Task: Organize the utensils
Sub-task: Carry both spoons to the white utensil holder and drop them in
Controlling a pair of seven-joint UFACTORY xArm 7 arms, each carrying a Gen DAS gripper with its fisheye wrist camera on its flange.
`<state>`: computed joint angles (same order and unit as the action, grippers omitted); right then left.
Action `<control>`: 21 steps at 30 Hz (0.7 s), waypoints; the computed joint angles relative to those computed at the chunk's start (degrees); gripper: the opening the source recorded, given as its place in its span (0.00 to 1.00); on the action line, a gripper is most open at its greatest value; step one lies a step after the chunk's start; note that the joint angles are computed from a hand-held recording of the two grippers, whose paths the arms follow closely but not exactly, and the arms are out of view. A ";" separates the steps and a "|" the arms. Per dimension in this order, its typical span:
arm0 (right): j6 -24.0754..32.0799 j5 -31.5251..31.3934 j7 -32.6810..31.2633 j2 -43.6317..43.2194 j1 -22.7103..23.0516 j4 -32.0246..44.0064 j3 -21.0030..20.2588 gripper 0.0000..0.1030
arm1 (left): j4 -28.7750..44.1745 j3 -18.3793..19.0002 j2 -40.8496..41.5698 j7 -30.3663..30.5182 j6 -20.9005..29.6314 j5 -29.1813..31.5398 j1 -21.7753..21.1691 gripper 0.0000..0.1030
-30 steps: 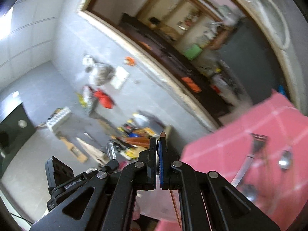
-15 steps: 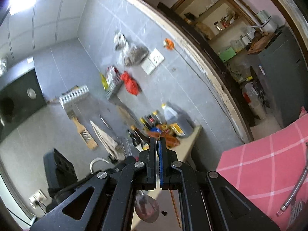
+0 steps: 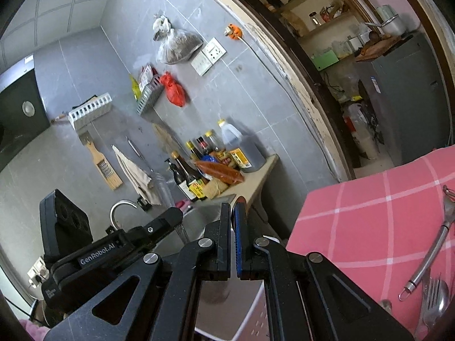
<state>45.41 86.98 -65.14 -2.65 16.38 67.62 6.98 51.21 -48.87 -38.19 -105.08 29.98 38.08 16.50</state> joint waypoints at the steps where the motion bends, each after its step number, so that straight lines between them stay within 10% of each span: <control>1: -0.22 -0.77 0.26 -0.13 0.05 -0.04 0.09 0.04 | -0.16 0.26 0.00 -0.03 -0.15 -0.19 -0.43 0.06; 7: -1.56 -1.17 -0.92 -2.59 0.19 -1.41 -0.39 0.28 | 0.09 -0.02 -0.72 -0.34 1.31 -0.47 -1.40 0.35; 12: -5.27 -0.88 -2.23 -5.78 0.12 -2.58 -1.45 0.32 | 3.02 -2.03 -0.32 1.64 5.66 -0.33 -0.76 0.39; 21: -14.80 -1.63 -7.16 -12.46 -0.99 -5.60 -4.65 0.70 | 14.51 -12.70 2.41 7.35 17.87 0.66 6.32 0.79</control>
<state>30.61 85.35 -72.30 -15.11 15.39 62.02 2.33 65.72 -61.57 -35.78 -97.73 47.86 38.74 22.81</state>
